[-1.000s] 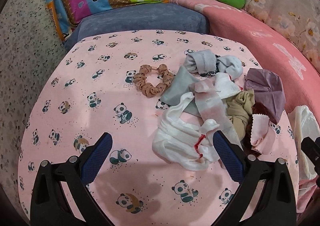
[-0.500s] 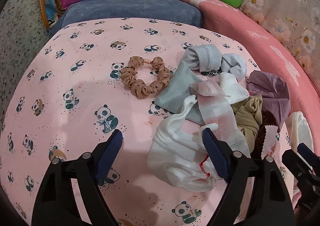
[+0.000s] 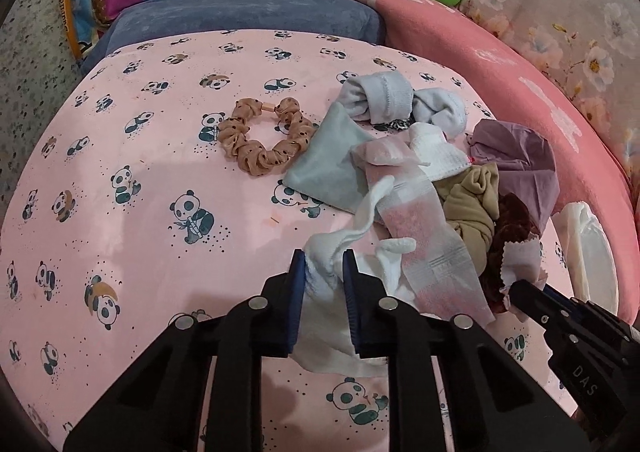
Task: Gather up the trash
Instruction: 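Carry the pink cloth to the wastebasket and open the right gripper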
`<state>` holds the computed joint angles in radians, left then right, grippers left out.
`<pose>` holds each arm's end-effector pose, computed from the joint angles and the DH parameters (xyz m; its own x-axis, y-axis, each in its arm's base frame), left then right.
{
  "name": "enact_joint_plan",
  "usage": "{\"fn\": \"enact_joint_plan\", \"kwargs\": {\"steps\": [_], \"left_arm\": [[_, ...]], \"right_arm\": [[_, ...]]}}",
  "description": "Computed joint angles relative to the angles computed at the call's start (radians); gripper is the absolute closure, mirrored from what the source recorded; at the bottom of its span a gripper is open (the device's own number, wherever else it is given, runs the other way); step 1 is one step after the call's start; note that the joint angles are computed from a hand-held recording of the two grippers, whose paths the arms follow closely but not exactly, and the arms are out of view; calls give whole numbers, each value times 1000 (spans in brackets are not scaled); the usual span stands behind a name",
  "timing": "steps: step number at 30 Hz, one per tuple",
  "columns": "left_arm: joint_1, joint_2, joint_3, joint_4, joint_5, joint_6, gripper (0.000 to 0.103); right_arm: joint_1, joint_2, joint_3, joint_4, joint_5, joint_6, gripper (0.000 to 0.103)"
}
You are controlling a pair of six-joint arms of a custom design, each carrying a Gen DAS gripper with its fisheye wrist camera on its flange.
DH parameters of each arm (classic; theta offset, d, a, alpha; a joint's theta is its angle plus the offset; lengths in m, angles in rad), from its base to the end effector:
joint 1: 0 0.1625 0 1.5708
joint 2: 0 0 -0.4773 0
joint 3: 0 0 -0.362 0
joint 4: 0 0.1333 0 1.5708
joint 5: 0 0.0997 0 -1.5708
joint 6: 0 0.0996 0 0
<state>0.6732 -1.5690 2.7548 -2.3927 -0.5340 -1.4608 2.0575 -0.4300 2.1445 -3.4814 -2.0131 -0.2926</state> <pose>-0.0291 -0.3034 0.2214 -0.7348 -0.5145 -0.4421 0.0029 0.6494 -0.7605 0.3128 -0.3972 -0.0657 -0.6699 -0.5842 0.4582 -0.6809 0.7294 -0.0655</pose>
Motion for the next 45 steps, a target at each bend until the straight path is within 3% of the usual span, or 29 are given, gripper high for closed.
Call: {"fn": "enact_joint_plan", "kwargs": {"steps": [7,12,15,19,26,31,37,41,42,45], "left_arm": [[-132,-64,-60,308,-6,-186,87],[-213,-47,-110,423,0,-249,87],[-236,3,-137,408,13,-226,87],[-250,101,-166,280,36,-110,87],[-215,359,-214,-220,50,292,87],[-166,540,-286,-532,11,565,87],[-120,670,-369,-689,-46,743,85],[-98,718,-421,-698,-73,787,82],[-93,728,-431,-702,-78,797,79],[-94,753,-443,-733,-74,821,53]], "right_arm": [[4,-75,61,-61,30,2,97],[2,-155,102,-102,61,-2,97],[-7,-192,121,-121,71,-8,97],[-30,-240,145,-148,75,-14,97],[-115,-321,184,-202,71,-36,97],[-199,-373,201,-234,61,-47,97],[-281,-404,206,-251,40,-54,97],[-324,-413,206,-261,40,-60,97],[-338,-414,203,-262,39,-59,97],[-362,-418,202,-264,39,-58,96]]}}
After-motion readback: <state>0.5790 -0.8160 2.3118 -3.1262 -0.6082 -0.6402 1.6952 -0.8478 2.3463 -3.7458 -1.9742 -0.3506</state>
